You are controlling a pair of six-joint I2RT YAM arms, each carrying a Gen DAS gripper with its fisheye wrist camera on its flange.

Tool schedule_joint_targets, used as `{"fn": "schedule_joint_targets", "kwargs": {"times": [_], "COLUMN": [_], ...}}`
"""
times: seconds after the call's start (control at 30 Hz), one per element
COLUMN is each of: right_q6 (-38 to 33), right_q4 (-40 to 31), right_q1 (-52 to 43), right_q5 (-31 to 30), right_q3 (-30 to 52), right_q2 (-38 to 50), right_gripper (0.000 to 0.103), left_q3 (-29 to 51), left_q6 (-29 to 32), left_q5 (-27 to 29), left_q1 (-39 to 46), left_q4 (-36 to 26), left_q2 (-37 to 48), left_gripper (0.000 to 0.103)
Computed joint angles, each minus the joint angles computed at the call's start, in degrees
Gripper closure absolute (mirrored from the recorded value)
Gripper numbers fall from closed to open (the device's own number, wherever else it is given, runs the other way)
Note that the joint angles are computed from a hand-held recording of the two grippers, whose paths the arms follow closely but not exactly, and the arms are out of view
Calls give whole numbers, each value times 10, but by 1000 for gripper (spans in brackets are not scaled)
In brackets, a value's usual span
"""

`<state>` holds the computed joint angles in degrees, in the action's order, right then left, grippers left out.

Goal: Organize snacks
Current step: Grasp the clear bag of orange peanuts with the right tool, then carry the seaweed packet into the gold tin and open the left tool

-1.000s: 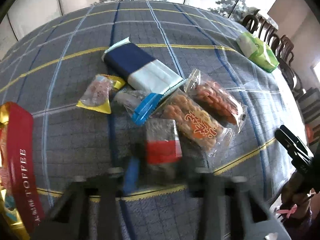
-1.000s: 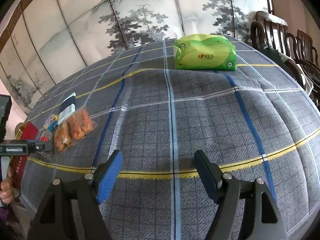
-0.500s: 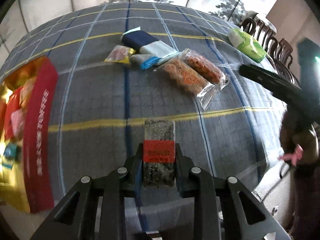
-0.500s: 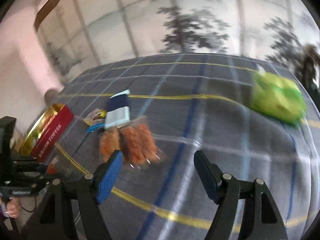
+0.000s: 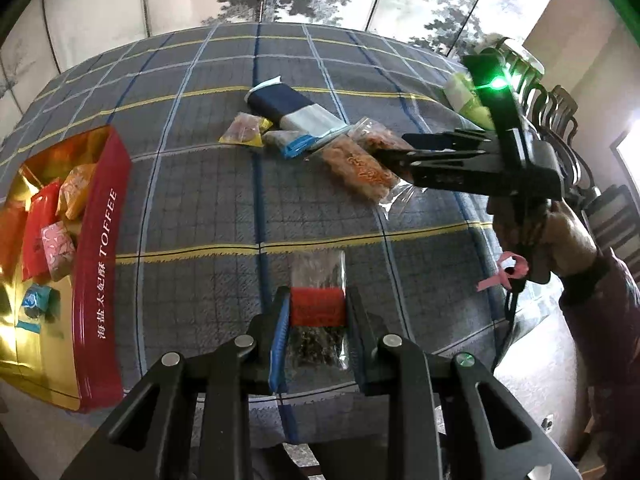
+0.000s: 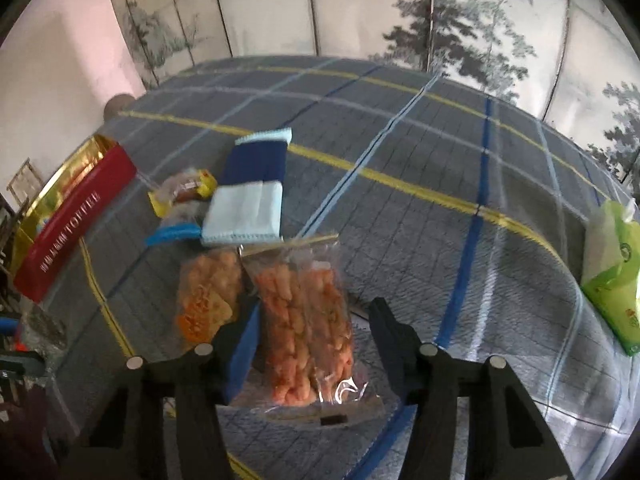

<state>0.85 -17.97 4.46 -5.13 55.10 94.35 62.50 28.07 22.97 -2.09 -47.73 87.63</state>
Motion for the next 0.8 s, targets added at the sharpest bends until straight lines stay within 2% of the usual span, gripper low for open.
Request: {"fn": "schedule_joint_targets", "kwargs": {"times": [0.07, 0.17, 0.23, 0.4, 0.43, 0.47, 0.53, 0.6, 0.67, 0.7, 0.8], "right_q6": [-8, -4, 2, 27, 28, 32, 40, 52, 58, 60, 67], "right_q4": [8, 11, 14, 36, 39, 41, 48, 57, 60, 64, 81], "right_q1": [3, 14, 11, 10, 8, 7, -2, -12, -17, -18, -22], "right_q5": [10, 47, 43, 77, 81, 89, 92, 89, 88, 88, 86], "right_q3": [-6, -11, -19, -65, -72, -86, -107, -135, -151, -158, -176], "right_q2": [-2, -6, -13, -52, -58, -71, -90, -118, -134, -138, -149], "right_gripper": [48, 64, 64, 64, 64, 64, 64, 64, 64, 64, 64], "left_q3": [0, 0, 1, 13, 13, 16, 14, 10, 20, 18, 14], "left_q6": [0, 1, 0, 6, 8, 12, 7, 3, 3, -1, -3], "left_q5": [6, 10, 7, 4, -1, -9, -22, -10, 4, 2, -22], "left_q1": [1, -2, -1, 7, 4, -2, -10, -11, -11, -13, -26], "left_q4": [1, 4, 6, -3, -1, -2, 5, 12, 0, 6, 17], "left_q2": [-5, -9, -5, 23, 24, 30, 33, 31, 44, 45, 60], "left_gripper": [80, 80, 80, 81, 78, 65, 48, 35, 27, 26, 31]}}
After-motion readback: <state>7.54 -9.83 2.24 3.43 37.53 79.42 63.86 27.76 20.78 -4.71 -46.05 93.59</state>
